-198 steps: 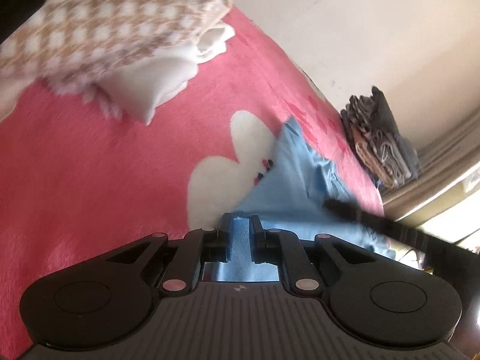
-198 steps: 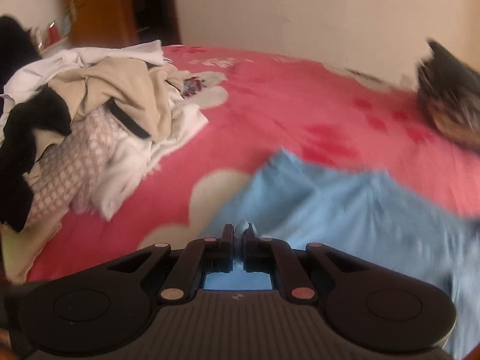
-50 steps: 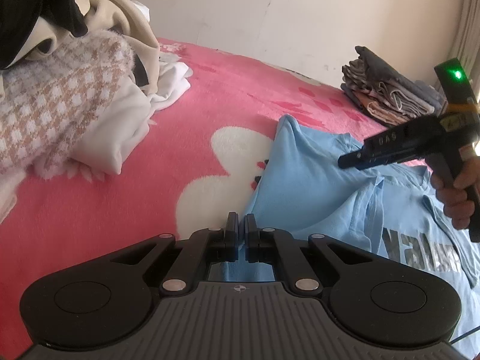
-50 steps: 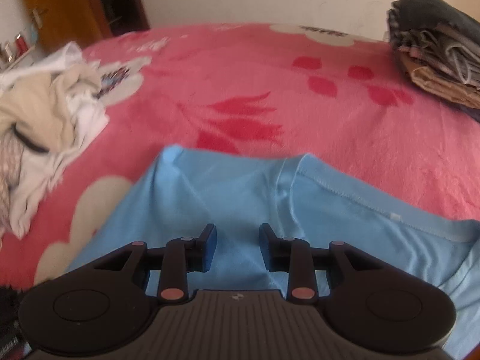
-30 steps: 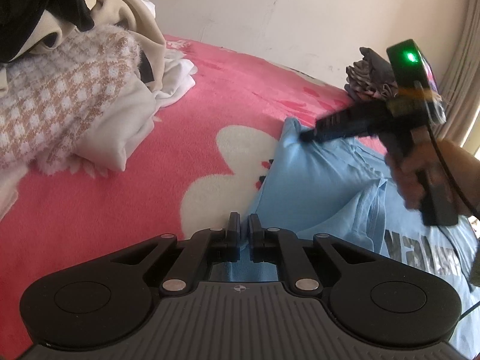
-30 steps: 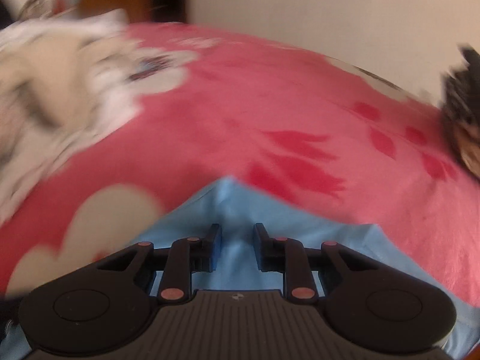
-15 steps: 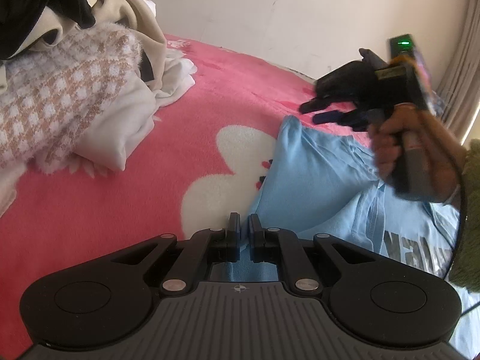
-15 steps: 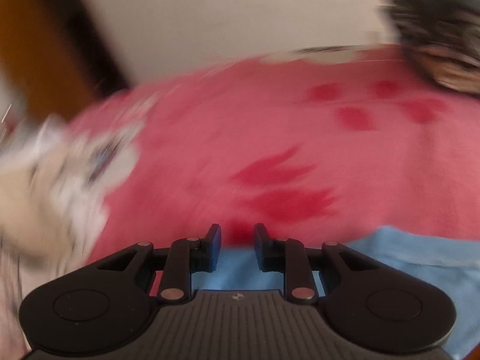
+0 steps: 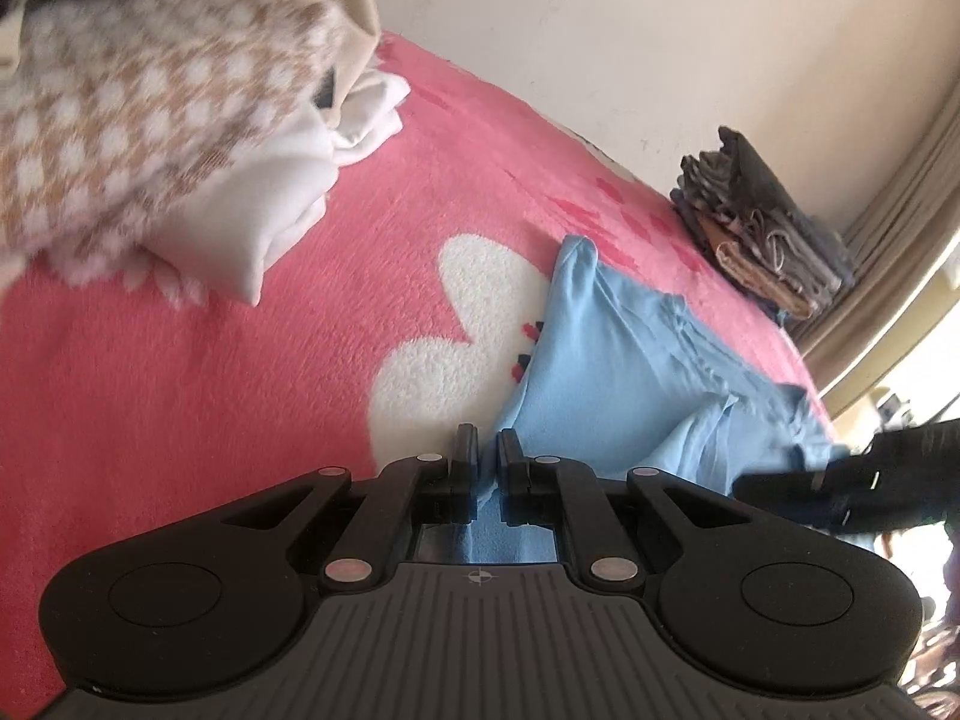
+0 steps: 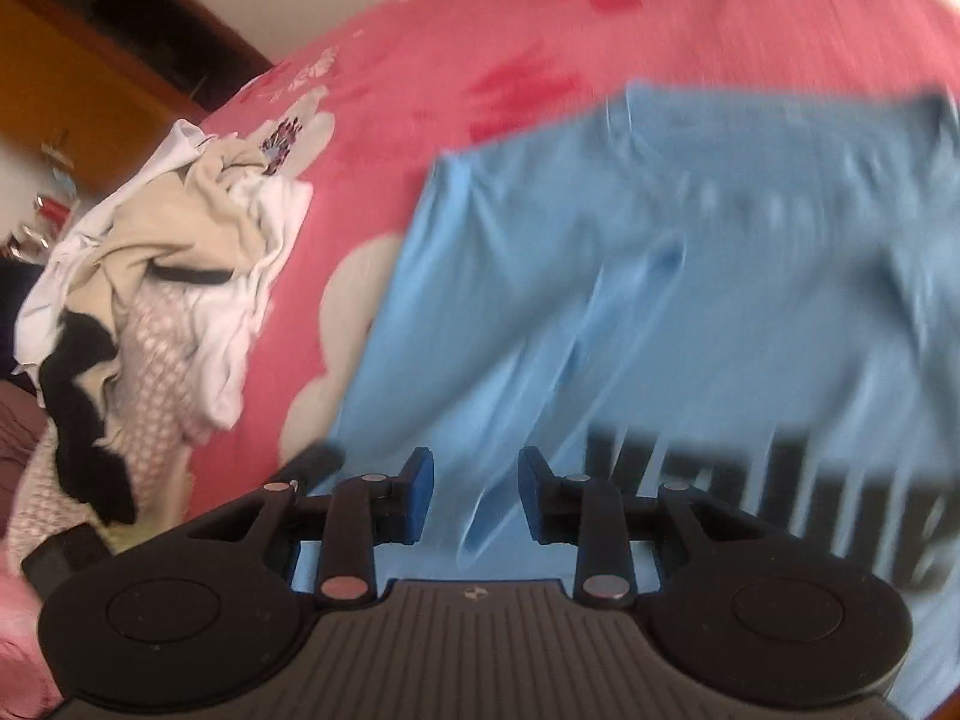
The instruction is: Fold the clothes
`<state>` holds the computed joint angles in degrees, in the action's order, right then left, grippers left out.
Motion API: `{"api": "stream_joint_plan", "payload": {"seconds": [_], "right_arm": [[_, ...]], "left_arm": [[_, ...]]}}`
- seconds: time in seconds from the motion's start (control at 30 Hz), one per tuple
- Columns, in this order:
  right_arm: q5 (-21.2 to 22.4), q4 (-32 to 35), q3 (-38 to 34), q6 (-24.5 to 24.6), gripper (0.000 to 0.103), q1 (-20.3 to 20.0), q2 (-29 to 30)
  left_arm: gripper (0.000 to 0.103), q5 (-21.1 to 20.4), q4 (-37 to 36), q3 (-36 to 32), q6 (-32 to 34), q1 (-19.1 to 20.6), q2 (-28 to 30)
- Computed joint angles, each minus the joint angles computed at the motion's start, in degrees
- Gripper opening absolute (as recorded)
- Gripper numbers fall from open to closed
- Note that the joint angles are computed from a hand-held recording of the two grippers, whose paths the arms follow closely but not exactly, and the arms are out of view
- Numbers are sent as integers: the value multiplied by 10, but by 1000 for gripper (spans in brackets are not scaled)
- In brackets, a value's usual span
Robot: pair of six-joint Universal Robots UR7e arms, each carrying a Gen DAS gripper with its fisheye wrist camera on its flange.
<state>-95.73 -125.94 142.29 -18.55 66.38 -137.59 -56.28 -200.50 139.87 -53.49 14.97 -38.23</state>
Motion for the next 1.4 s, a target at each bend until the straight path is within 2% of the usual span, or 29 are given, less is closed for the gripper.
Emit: {"api": "stream_joint_plan", "payload": {"seconds": [0.2, 0.47, 0.6, 0.73, 0.83, 1.0, 1.07, 1.1, 1.13, 1.2, 1.3, 1.4], "right_arm": [[26, -19, 23, 22, 34, -30, -15], [26, -28, 26, 35, 34, -30, -9], [20, -29, 28, 55, 34, -22, -27], [37, -19, 28, 61, 34, -22, -48], [41, -21, 28, 70, 34, -28, -35], [66, -22, 35, 73, 34, -66, -26], [78, -18, 38, 64, 30, -79, -32], [84, -16, 41, 57, 26, -85, -37], [91, -14, 43, 51, 14, -91, -43], [101, -6, 49, 44, 5, -103, -60], [128, 26, 58, 35, 4, -139, -102], [168, 79, 63, 13, 4, -193, -149]], "left_arm": [[9, -14, -21, 1, -5, 13, 2], [9, -16, -27, 1, -3, 17, 4], [9, -14, -24, 1, -4, 15, 3], [9, -10, -22, 1, -4, 11, 4], [9, -9, -19, 0, -2, 11, 4], [9, -13, -24, 0, -1, 15, 4], [9, -13, -23, 0, -2, 14, 4], [9, -12, -23, 0, -2, 14, 4], [9, -12, -22, 0, -2, 14, 4], [9, -12, -22, 0, -1, 14, 4], [9, -14, -25, 1, -2, 15, 4], [9, -16, -27, 2, -3, 15, 4]]}}
